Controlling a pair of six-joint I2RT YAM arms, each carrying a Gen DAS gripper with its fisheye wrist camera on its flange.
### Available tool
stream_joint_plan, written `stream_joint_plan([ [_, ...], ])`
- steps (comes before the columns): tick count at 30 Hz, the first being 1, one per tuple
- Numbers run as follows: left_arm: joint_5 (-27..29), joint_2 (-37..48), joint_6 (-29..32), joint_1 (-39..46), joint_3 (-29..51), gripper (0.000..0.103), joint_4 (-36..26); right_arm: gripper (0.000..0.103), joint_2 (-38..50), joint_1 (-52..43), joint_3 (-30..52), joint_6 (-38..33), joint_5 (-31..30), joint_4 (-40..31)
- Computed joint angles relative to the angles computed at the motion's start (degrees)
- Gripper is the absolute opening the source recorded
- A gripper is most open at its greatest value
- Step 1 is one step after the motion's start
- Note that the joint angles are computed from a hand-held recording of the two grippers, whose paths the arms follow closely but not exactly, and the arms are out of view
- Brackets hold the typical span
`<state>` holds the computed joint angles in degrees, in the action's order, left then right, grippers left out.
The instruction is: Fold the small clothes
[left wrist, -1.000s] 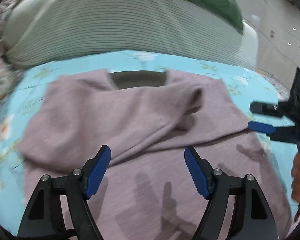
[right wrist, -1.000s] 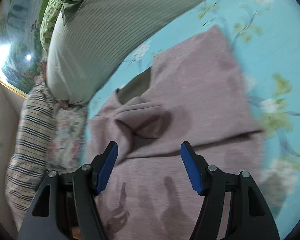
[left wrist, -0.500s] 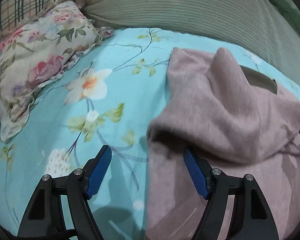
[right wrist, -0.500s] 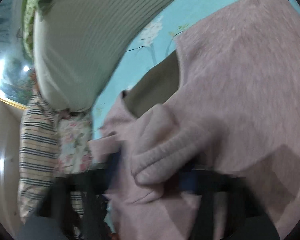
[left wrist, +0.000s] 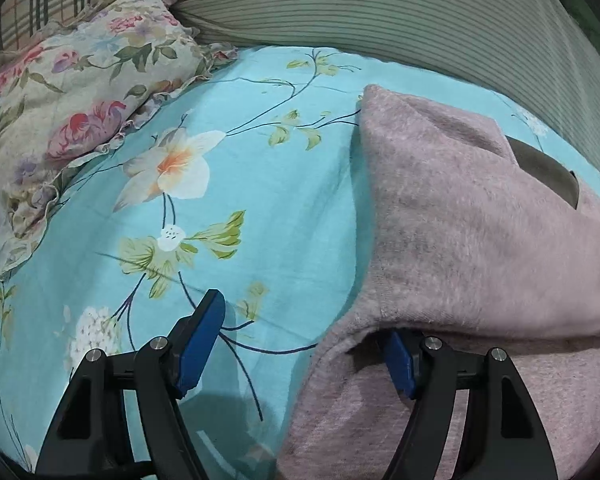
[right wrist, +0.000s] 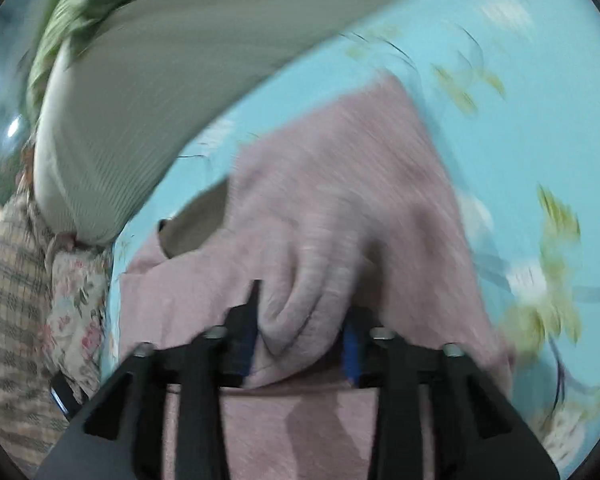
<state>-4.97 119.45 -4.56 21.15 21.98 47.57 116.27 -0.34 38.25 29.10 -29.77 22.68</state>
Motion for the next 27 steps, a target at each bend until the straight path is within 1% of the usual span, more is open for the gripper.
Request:
stream_joint_plan([
  [1, 0.1, 0.1, -0.3, 0.4, -0.1, 0.075, 0.4, 0.051, 0.4, -1.0, -1.0, 1.2, -1.4, 2.5],
  [4, 1.6, 0.3, -1.1, 1.8, -0.5, 0.075, 1.3, 0.051, 0.8, -2.5, -1.6, 3.7, -2.5, 5.4],
  [6, 2.0, 0.4, -1.5, 2.1, -0.8, 0.076, 1.9, 0.049, 1.1, -2.6, -0.2, 3.3, -2.2, 4.8],
  [7, 2.1, 0.5, -1.5, 2.2, -0.9, 0.076, 2.1, 0.028, 0.3, -2.8, 0.2, 1.6, -1.6, 3.4],
  [8, 2.3, 0.6, -1.6, 2.3, -0.9, 0.076, 2.3, 0.014, -2.3, -2.3, -0.9, 0.1, 0.4, 4.5],
  [9, 2.4, 0.7, -1.6, 2.3, -0.8, 0.076, 2.2, 0.011, -5.4, -2.1, -3.4, -1.3, 2.3, 7.6],
  [10, 2.4, 0.8, -1.6, 2.4, -0.6, 0.076, 2.0, 0.01, -10.1, -1.5, -6.8, -4.2, 5.7, 11.5],
  [11, 2.5, 0.8, -1.6, 2.5, -0.6, 0.076, 2.0, 0.01, -14.9, -0.1, -9.5, -7.9, 11.4, 12.7],
  [12, 2.7, 0.9, -1.6, 2.6, -0.5, 0.077, 2.0, 0.01, -16.8, 0.0, -9.8, -9.1, 13.7, 11.0],
  [13, 2.8, 0.8, -1.6, 2.7, -0.6, 0.077, 2.2, 0.014, -16.6, -0.5, -8.3, -9.1, 14.3, 7.1],
  [14, 2.8, 0.8, -1.6, 2.7, -0.6, 0.077, 2.2, 0.02, -14.5, -1.6, -5.7, -8.8, 12.1, 2.8],
  [15, 2.6, 0.9, -1.7, 2.6, -0.5, 0.077, 2.2, 0.037, -11.5, -3.2, -3.1, -8.2, 9.4, -1.1],
  [16, 2.4, 0.9, -1.8, 2.3, -0.7, 0.077, 2.3, 0.048, -8.4, -5.0, -1.6, -6.4, 6.6, -2.4],
  [17, 2.1, 1.0, -1.8, 2.2, -0.7, 0.077, 2.5, 0.049, -6.7, -5.6, -1.5, -4.7, 5.4, -1.5],
  [22, 2.2, 1.1, -1.8, 2.3, -0.7, 0.077, 2.7, 0.053, -4.8, -8.7, -3.2, -4.3, 1.1, 1.0],
  [24, 1.9, 1.2, -1.7, 2.2, -0.7, 0.077, 2.8, 0.053, -5.5, -9.0, -3.6, -4.4, 0.0, 0.7],
  [26, 2.0, 1.3, -1.7, 2.2, -0.9, 0.077, 3.1, 0.054, -7.0, -9.7, -5.2, -4.4, -0.4, 2.3],
  [27, 2.1, 1.4, -1.8, 2.2, -0.9, 0.077, 3.2, 0.057, -8.1, -9.3, -5.8, -4.0, 0.3, 3.1],
])
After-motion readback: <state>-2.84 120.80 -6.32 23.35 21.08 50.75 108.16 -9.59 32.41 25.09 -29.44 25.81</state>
